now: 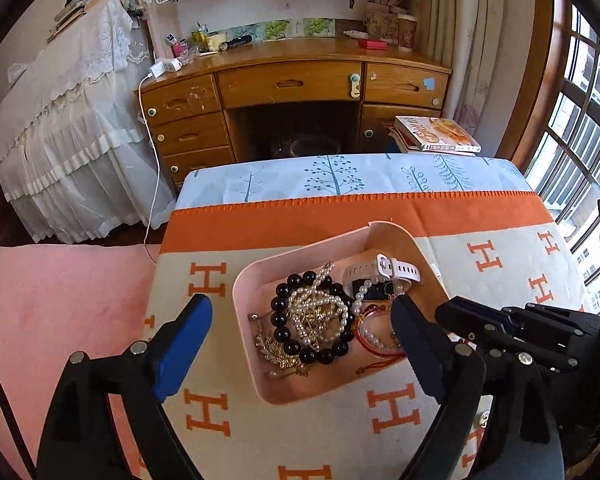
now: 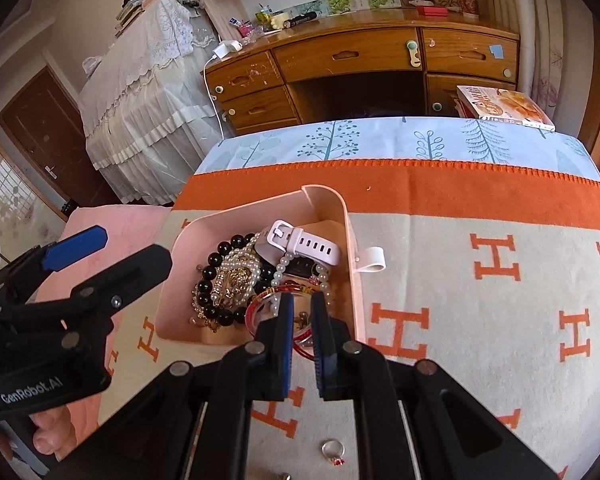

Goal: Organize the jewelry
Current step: 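Carry the bracelet and necklace into the pink box and open both tools, then lift both tools out of the box toward the flower and coin charms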

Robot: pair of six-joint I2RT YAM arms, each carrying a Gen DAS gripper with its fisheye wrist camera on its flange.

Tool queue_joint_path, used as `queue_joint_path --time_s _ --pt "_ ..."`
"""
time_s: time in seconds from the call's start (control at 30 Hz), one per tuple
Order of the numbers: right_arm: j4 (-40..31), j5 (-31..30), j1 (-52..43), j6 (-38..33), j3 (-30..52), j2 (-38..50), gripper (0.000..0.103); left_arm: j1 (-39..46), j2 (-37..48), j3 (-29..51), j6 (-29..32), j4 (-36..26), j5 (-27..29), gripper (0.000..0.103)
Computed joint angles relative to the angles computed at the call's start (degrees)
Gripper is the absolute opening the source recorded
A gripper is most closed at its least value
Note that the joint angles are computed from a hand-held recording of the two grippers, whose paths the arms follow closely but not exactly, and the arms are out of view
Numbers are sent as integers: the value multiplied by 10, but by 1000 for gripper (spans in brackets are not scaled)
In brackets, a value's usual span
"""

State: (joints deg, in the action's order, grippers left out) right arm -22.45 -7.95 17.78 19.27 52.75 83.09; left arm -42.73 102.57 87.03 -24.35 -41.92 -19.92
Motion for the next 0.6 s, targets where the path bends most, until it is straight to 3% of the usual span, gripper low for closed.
queue_joint_path --time_s 0.2,0.6 --pt "-17 -5 -8 4 -41 -81 9 -48 -22 -4 -20 -59 -65 92" --pt "-118 3 -22 -4 -120 -291 9 -142 -113 -101 -90 -25 -78 92"
